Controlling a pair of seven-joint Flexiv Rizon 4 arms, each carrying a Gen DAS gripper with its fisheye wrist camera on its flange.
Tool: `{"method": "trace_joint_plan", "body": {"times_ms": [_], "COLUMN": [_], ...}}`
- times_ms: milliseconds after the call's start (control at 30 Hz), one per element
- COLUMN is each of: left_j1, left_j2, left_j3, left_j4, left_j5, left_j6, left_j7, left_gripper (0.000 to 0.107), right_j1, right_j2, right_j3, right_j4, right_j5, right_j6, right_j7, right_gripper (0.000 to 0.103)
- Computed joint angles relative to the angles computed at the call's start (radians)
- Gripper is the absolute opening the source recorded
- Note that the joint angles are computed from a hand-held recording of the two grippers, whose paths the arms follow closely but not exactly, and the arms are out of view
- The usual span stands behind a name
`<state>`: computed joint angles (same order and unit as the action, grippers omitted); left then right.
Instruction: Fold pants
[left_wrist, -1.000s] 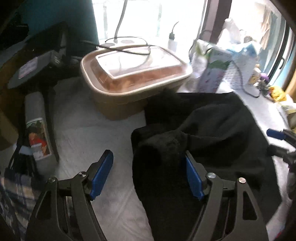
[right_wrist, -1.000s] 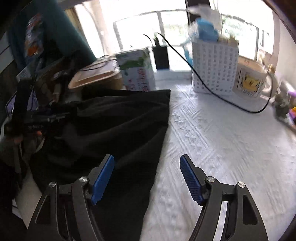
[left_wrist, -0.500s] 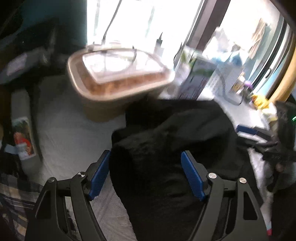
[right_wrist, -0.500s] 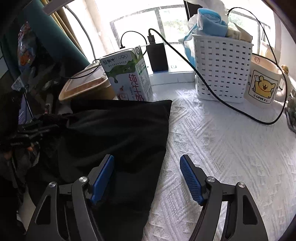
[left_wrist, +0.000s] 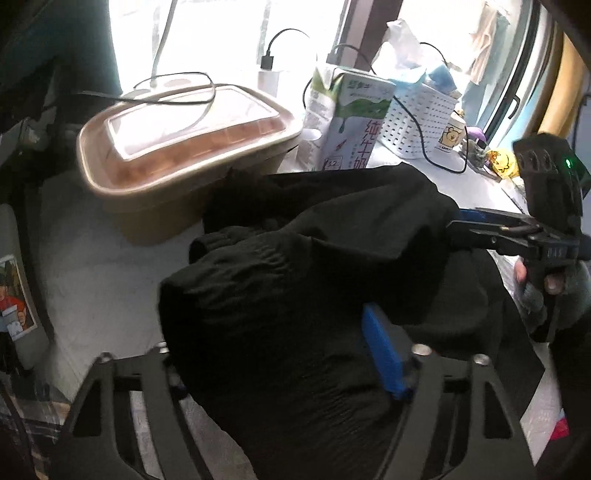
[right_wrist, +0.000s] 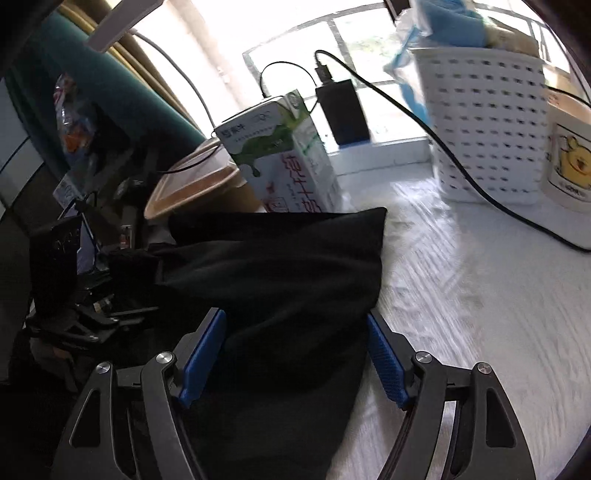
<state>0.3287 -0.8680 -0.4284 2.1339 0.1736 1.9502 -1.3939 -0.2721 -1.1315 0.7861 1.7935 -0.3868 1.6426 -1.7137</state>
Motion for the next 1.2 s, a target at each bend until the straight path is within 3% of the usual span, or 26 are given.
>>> {"method": "trace_joint_plan", "body": {"times_ms": [100,167,367,400,433,467,500,533,667,833,1100,1200], "left_j1": [-0.001,-0.016,-0.103,-0.087,-0.058,-0.031,-0.021,-0.025,-0.067,-0.017,-0.079,-0.105], "left_j2": [-0.016,-0.019,-0.003,-0.009,-0.019,-0.028,-0.030,-0.029,-0.008,0.001,0.119,0.172], "left_j3": [0.000,0.016,0.091,0.077,0.049,0.025,0.015,0.016,0.054,0.023,0.114,0.157], "left_j4": [-0.009,-0.018,-0.044,-0.044,-0.044,-0.043,-0.041,-0.040,-0.006,0.054,0.189,0.245], "left_j5": [0.010,0.006,-0.031,-0.021,-0.008,0.003,0.009,0.009,0.021,0.107,0.187,0.205], "left_j6": [0.022,0.032,0.029,0.033,0.035,0.031,0.031,0.035,0.119,0.216,0.425,0.493], "left_j7": [0.002,-0.001,0.001,0.001,-0.003,-0.007,-0.010,-0.012,-0.033,-0.106,-0.230,-0.272], "left_gripper": [0.062,0.063,0.060,0.048,0.042,0.036,0.031,0.029,0.019,0.016,0.016,0.016], "right_j1": [-0.028,-0.009,0.134,0.146,0.149,0.145,0.128,0.140,0.332,0.512,0.699,0.743], "right_j2": [-0.041,-0.039,0.035,0.040,0.038,0.030,0.018,0.024,0.148,0.278,0.442,0.502], "right_j3": [0.055,0.048,-0.095,-0.107,-0.109,-0.101,-0.077,-0.085,-0.307,-0.487,-0.634,-0.650], "right_j4": [-0.047,-0.068,-0.076,-0.078,-0.084,-0.089,-0.091,-0.085,0.023,0.173,0.385,0.460], "right_j5": [0.003,0.027,0.077,0.075,0.073,0.070,0.062,0.063,0.108,0.183,0.281,0.308], "right_j6": [-0.066,-0.074,-0.008,-0.009,-0.014,-0.022,-0.036,-0.024,0.193,0.418,0.652,0.721], "right_j7": [-0.014,-0.025,0.001,0.005,0.008,0.006,-0.011,-0.014,0.031,0.033,0.019,0.002], "right_gripper": [0.076,0.076,0.075,0.065,0.047,0.041,0.028,0.023,0.019,0.018,0.018,0.018]}}
